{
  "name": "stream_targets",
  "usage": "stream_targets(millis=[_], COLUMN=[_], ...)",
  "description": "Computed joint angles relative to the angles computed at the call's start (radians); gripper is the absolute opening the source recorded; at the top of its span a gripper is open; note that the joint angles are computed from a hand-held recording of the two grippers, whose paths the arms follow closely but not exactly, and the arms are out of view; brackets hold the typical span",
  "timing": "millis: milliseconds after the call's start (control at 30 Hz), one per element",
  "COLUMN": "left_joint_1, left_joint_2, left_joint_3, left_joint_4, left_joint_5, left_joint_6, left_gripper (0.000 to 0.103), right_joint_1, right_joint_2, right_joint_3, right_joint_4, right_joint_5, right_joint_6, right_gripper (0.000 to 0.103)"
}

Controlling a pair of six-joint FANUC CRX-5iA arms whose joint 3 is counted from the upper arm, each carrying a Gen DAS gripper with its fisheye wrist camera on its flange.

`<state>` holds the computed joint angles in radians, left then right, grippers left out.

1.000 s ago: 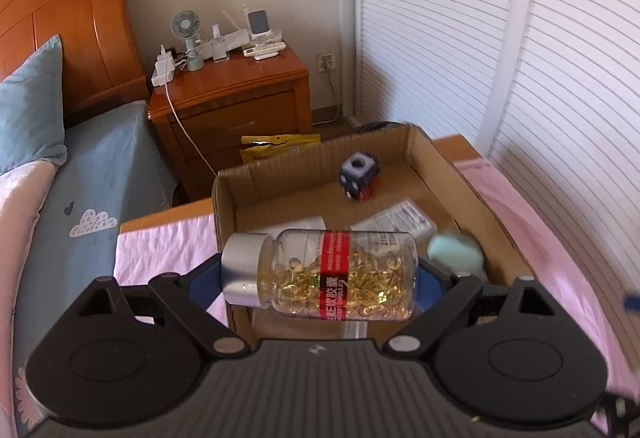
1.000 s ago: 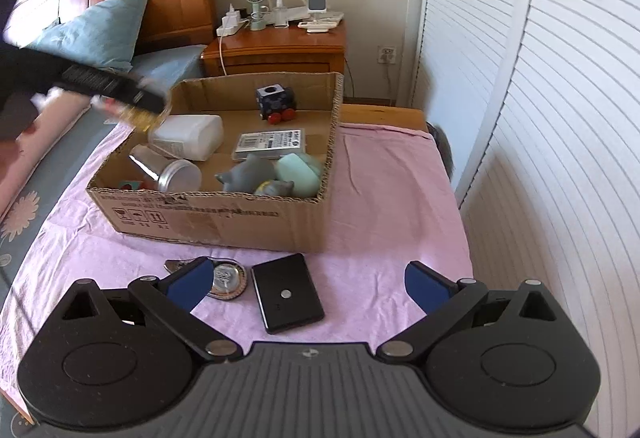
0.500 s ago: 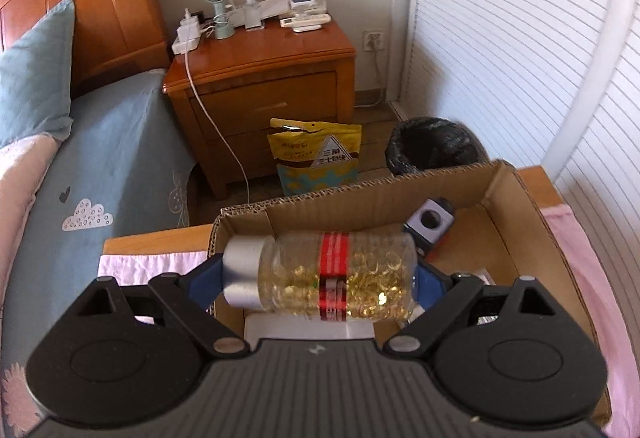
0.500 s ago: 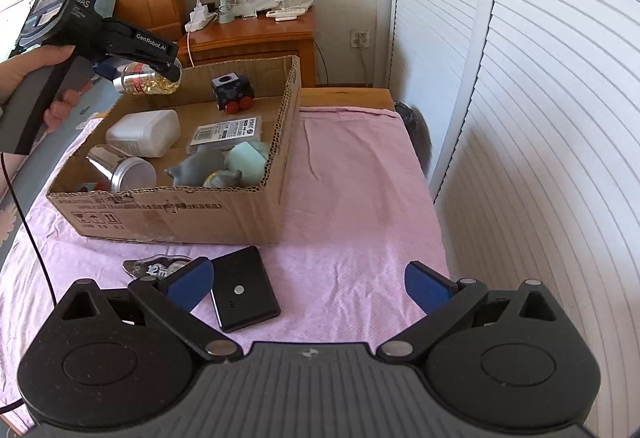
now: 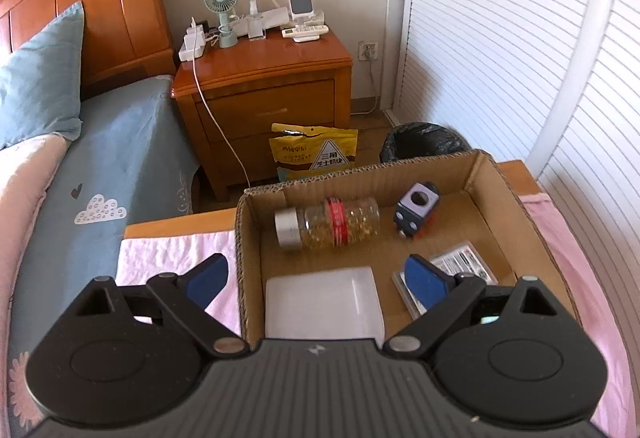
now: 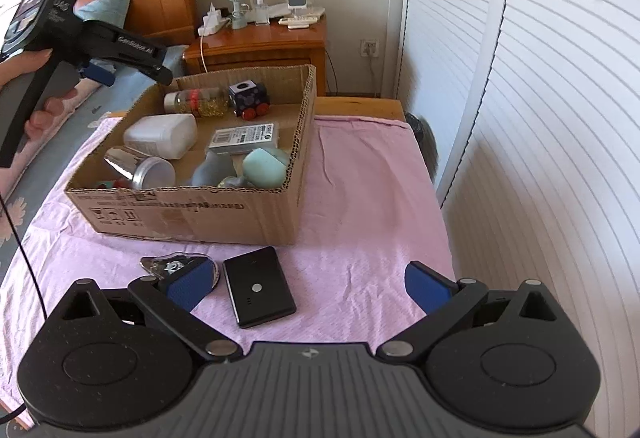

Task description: Organize rigid objects

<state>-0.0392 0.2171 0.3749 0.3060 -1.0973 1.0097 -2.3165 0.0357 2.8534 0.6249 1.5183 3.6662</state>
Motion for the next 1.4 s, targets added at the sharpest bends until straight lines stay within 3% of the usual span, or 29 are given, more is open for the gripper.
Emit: stream_targets(millis=[200,667,900,1067,1400], left_joint_1=[0.043,0.175,0.195,0.172,0.164], left_joint_2=[-0.126,-0.431,-0.554,-0.606,-0.575], left_joint_3=[-0.135,-0.473,-0.628,-0.726,-0.759], left_joint_4=[0.031,0.161,0.226,0.223,0.167], left_joint_5=[0.004,-0.034,0.046,0.147,0.132], left_joint_6=[-0.061,-0.277,-0.305,-0.294,-0.230], left_gripper=[0.097,0.098,0.100,0.100,0.100], right_joint_1=[0.040,0.053,0.023,0.003,-0.032], right_joint_2=[-0.002,0.019,0.012,-0.022,-0.067], right_joint_3=[-0.001,0.078,0.107,0.112,0.117], right_joint_4=[0.021,-0.021,-0.038,-0.049,-0.075], right_joint_5=[0.018,-0.039,-0.072,-0.068,-0.131], right_joint_6=[-0.013,-0.046,-0.019,-0.004,0.053], right_gripper=[0.103,0.103,0.103,0.103,0.103])
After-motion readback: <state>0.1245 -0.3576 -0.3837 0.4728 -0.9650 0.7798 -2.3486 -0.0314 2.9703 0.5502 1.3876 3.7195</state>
